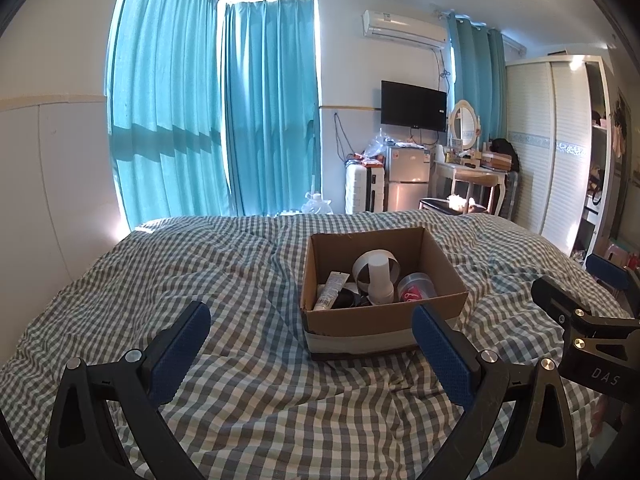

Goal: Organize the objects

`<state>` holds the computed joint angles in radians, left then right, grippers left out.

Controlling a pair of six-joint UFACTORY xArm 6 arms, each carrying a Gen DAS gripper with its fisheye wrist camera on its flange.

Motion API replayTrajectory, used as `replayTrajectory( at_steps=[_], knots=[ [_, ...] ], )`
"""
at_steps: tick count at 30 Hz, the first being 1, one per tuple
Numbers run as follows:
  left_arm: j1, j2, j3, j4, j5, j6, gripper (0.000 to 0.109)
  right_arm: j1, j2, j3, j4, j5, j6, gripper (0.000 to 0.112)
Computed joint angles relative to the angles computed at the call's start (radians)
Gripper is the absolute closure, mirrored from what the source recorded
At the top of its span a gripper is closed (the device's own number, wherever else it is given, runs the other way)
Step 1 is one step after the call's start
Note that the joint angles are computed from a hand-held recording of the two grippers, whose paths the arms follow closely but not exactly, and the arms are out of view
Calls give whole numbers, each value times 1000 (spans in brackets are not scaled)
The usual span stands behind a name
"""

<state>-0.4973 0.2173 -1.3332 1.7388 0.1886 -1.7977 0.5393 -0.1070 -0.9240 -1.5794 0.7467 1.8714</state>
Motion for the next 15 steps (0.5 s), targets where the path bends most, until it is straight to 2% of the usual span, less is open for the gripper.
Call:
replayTrajectory(
  at_steps=[15],
  knots=[
    [-1, 1, 6, 18, 10, -5, 6, 0, -1, 9, -9, -1, 9, 11]
  ],
)
